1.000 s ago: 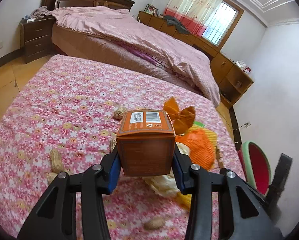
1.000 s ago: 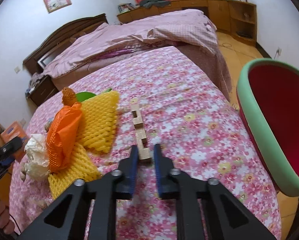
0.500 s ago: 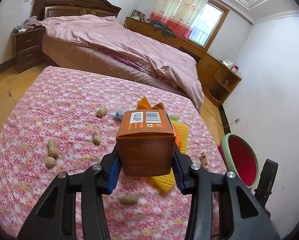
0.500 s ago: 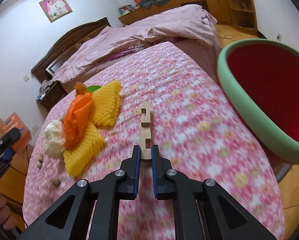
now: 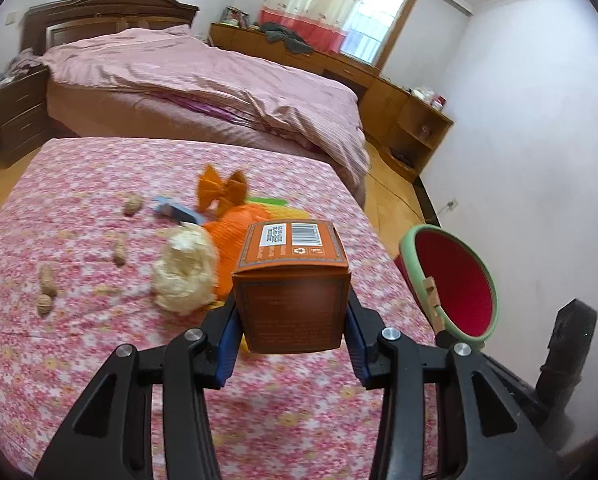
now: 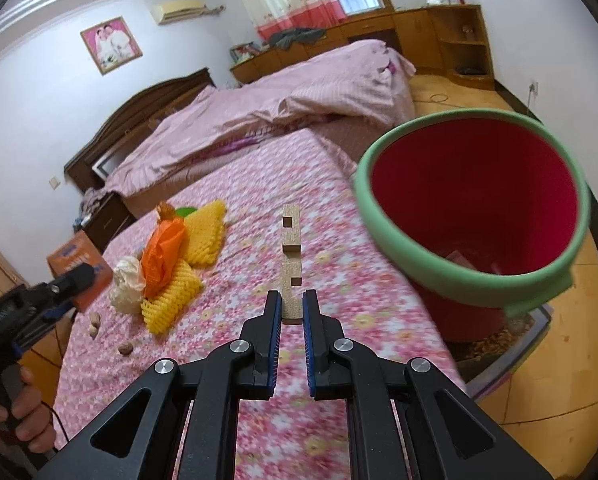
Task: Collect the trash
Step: 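Carry the cardboard box and wooden blocks over the red bin with both tools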
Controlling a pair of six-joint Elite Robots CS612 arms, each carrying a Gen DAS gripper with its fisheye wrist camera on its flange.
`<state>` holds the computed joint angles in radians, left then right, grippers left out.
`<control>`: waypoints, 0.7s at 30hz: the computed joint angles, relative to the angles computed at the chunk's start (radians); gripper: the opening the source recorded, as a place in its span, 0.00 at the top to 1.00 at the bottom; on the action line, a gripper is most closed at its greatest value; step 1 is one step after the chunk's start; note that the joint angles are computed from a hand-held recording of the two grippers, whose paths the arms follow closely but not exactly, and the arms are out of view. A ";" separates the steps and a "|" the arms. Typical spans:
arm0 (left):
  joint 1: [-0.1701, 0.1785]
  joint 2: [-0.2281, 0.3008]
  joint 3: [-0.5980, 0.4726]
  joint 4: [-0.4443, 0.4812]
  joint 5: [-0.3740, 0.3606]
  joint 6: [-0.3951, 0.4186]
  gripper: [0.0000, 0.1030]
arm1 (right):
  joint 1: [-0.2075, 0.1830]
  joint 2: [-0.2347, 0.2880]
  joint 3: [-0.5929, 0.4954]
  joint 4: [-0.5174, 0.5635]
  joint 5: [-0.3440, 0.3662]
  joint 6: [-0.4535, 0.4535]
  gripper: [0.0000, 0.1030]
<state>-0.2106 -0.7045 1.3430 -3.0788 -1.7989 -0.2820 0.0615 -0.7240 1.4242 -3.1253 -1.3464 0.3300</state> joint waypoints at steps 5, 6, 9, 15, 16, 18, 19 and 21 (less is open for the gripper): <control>-0.022 0.006 -0.014 0.025 -0.015 0.038 0.56 | -0.022 -0.024 0.044 -0.054 -0.016 0.020 0.90; -0.026 0.008 -0.019 0.031 -0.019 0.045 0.56 | -0.027 -0.027 0.051 -0.063 -0.019 0.028 0.90; -0.040 0.017 -0.040 0.059 -0.030 0.069 0.56 | -0.041 -0.037 0.070 -0.087 -0.037 0.047 0.90; -0.068 0.044 -0.105 0.127 -0.067 0.120 0.56 | -0.069 -0.045 0.084 -0.091 -0.070 0.088 0.90; -0.074 0.049 -0.118 0.136 -0.069 0.132 0.56 | -0.075 -0.044 0.085 -0.091 -0.079 0.094 0.90; -0.089 0.062 -0.149 0.165 -0.075 0.164 0.56 | -0.083 -0.045 0.087 -0.092 -0.088 0.105 0.90; -0.093 0.068 -0.165 0.178 -0.079 0.174 0.56 | -0.089 -0.044 0.088 -0.095 -0.091 0.115 0.90; -0.105 0.084 -0.200 0.210 -0.090 0.201 0.56 | -0.098 -0.042 0.087 -0.100 -0.096 0.122 0.90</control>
